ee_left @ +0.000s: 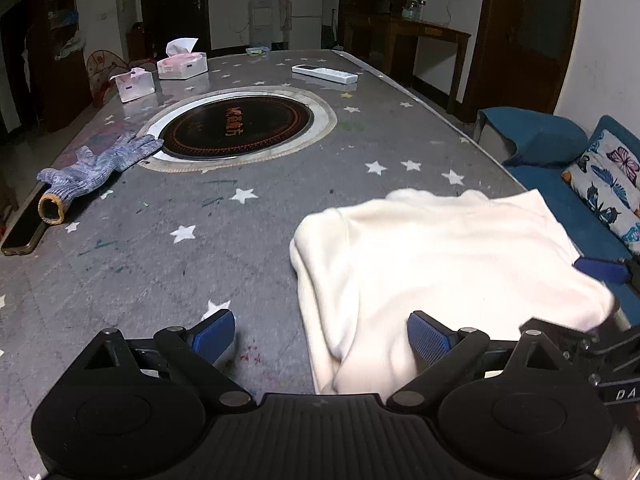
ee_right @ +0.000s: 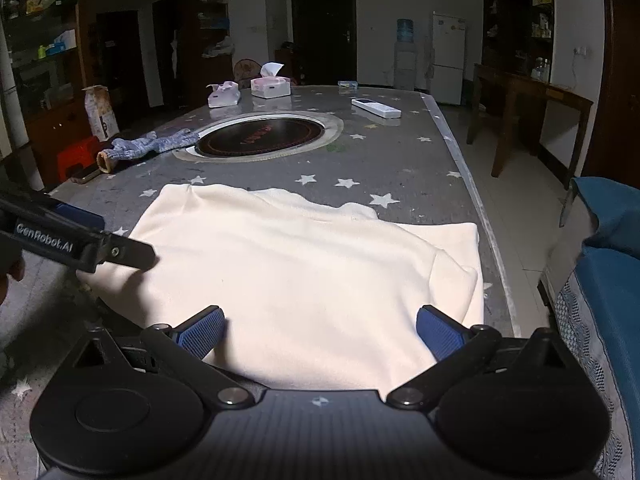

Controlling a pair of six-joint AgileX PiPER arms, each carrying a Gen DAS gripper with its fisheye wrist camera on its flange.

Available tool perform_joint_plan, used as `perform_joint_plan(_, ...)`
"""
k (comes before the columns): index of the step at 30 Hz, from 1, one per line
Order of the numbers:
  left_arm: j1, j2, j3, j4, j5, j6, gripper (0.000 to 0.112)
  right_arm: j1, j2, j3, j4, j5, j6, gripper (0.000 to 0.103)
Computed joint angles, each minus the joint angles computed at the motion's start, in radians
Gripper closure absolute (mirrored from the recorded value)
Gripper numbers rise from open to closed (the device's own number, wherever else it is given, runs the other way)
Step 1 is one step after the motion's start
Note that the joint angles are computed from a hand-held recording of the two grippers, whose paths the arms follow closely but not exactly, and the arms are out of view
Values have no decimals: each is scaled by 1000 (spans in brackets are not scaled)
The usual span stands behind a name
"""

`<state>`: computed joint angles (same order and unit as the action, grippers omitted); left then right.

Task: Fold clothes

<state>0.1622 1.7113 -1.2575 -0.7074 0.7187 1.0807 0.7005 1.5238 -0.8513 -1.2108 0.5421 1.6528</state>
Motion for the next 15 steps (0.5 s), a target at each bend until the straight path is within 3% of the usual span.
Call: perform_joint_plan(15,38,26,17,-48,19,4,9,19,24,28,-117,9,140,0)
